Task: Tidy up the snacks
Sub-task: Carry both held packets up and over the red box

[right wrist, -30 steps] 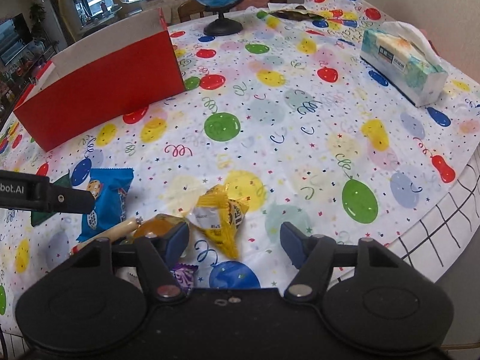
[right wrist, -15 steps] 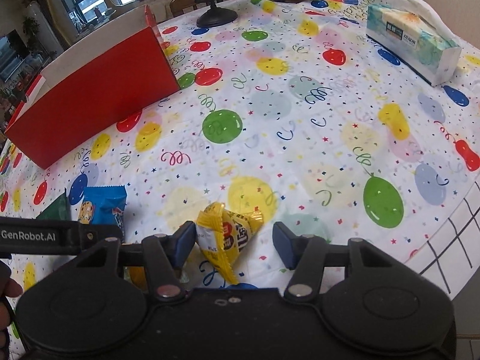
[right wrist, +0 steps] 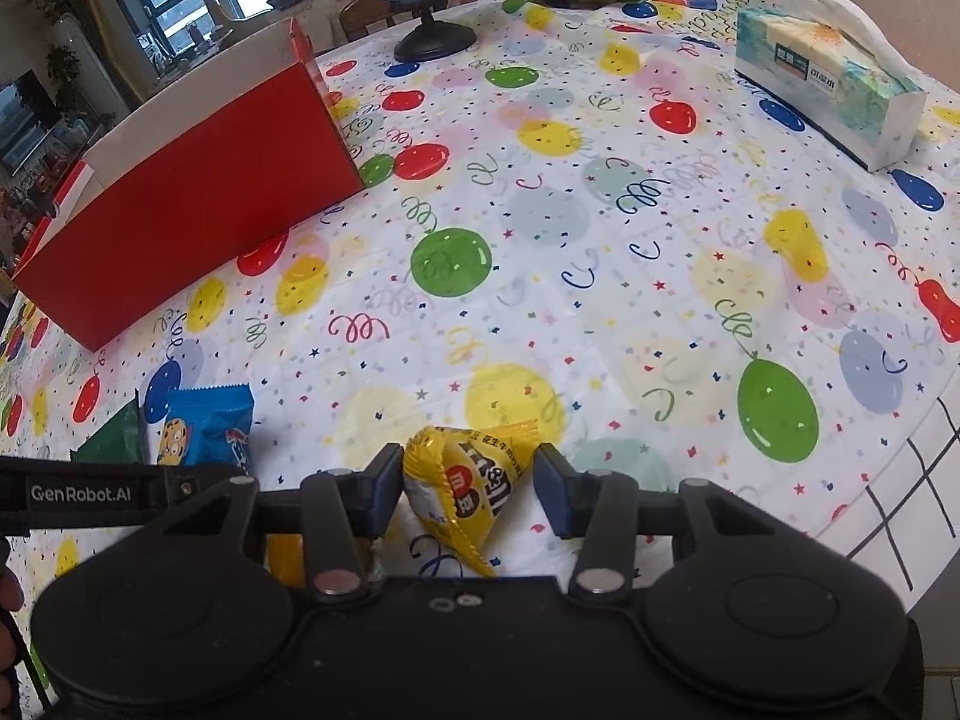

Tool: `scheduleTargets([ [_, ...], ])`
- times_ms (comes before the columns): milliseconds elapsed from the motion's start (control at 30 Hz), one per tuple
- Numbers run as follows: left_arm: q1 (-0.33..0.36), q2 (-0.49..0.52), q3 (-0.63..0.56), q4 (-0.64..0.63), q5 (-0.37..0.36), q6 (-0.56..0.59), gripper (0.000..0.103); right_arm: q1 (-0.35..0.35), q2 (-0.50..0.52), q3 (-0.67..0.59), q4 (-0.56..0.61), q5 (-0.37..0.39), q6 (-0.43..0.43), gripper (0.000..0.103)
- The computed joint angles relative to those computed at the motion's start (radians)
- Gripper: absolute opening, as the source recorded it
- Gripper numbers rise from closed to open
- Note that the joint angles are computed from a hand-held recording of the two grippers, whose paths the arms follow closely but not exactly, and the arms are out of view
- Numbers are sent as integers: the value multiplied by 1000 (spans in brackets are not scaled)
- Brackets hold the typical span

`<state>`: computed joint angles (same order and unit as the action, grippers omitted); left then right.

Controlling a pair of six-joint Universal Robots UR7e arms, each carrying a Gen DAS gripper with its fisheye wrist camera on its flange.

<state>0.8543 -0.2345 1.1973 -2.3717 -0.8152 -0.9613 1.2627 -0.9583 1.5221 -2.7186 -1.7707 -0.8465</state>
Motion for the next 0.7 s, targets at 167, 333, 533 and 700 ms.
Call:
scheduleTargets([
  [167,1,-18,29,-30,2,-14,39,2,-15,14,-11,13,-11,44],
  [333,-15,-43,59,-49,21,-31,39,8,-44,38,-22,42,-22,43],
  [533,-41,-85,107,-78,58,-47,39,19,-90,71,-26,91,-35,43],
  [700,-65,-124,151,-97,110,-65,39,31,-118,93,-20,126,-45,43],
])
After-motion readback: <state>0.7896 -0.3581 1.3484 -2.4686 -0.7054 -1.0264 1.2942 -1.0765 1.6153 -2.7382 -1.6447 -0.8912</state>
